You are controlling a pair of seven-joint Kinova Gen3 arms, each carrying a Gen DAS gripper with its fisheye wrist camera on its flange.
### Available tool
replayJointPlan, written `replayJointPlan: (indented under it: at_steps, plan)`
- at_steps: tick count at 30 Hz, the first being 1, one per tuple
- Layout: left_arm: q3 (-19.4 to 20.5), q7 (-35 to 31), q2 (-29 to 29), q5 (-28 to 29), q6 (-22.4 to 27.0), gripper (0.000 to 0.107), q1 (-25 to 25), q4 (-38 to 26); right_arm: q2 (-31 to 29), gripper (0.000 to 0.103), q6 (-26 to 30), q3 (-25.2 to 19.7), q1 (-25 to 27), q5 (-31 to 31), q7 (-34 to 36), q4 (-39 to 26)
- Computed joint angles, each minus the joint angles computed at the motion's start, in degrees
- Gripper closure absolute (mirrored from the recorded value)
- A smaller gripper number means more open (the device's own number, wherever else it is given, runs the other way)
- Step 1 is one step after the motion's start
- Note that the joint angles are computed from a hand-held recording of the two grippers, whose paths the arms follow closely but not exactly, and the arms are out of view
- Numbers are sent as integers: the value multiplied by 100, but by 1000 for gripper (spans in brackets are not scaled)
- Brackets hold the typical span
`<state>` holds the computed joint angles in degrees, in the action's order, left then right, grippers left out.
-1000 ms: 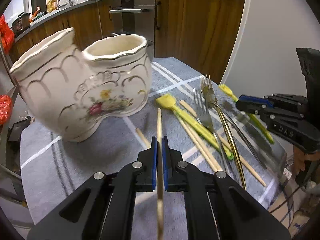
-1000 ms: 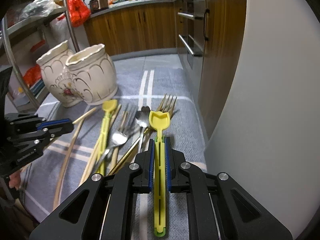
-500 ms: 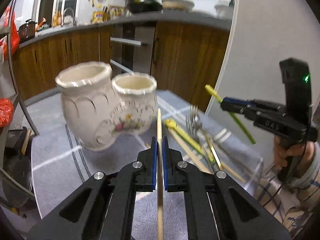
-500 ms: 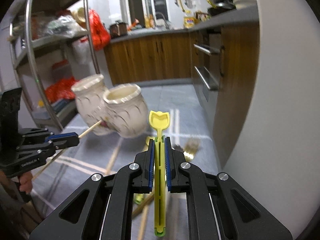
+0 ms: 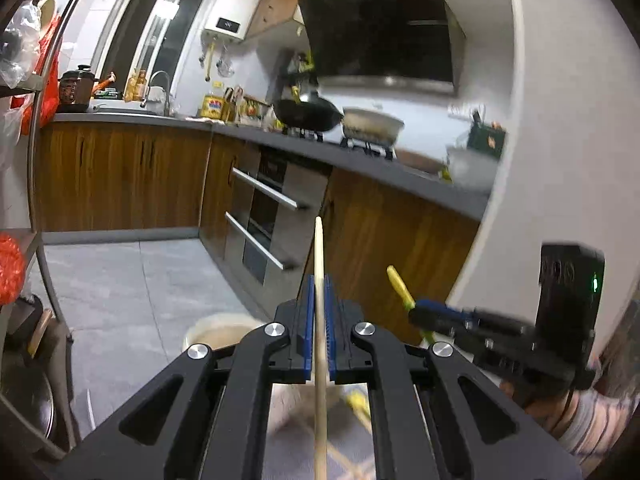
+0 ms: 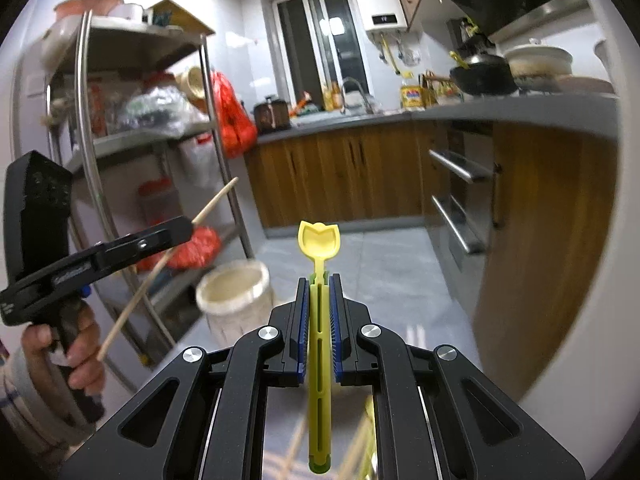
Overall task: Organize utensils
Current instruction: 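Drop the chopstick into the larger pot while the right tool drops the yellow utensil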
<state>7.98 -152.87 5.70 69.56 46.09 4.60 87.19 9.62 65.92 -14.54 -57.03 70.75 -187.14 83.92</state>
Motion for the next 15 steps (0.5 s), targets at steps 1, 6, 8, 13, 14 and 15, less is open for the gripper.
replayJointPlan:
  at_steps: [1,6,8,13,14,15]
  plan:
    - [11,49,151,58,13,103,2,-188,19,92,-118,47,61,73,-51,-19]
    - [253,184,614,-81,-530,103,104,-705,56,92,-769,239,374,320,-528,53]
    - [383,85,721,-99,-792,103,124,-753,70,92,-1134,319,539,454,-852,156]
    - [635,-95,988,-160,-1408,103,184,-884,195,92,-1770,460,826,809,-1499,291]
    - [680,-64,1036,-191,-1466,103,169,-915,236,92,-1840,484,860,851,-1586,304]
    - [722,-23,1100,-235,-1521,103,164,-948,267,92,-1886,503,885,860,-1625,299]
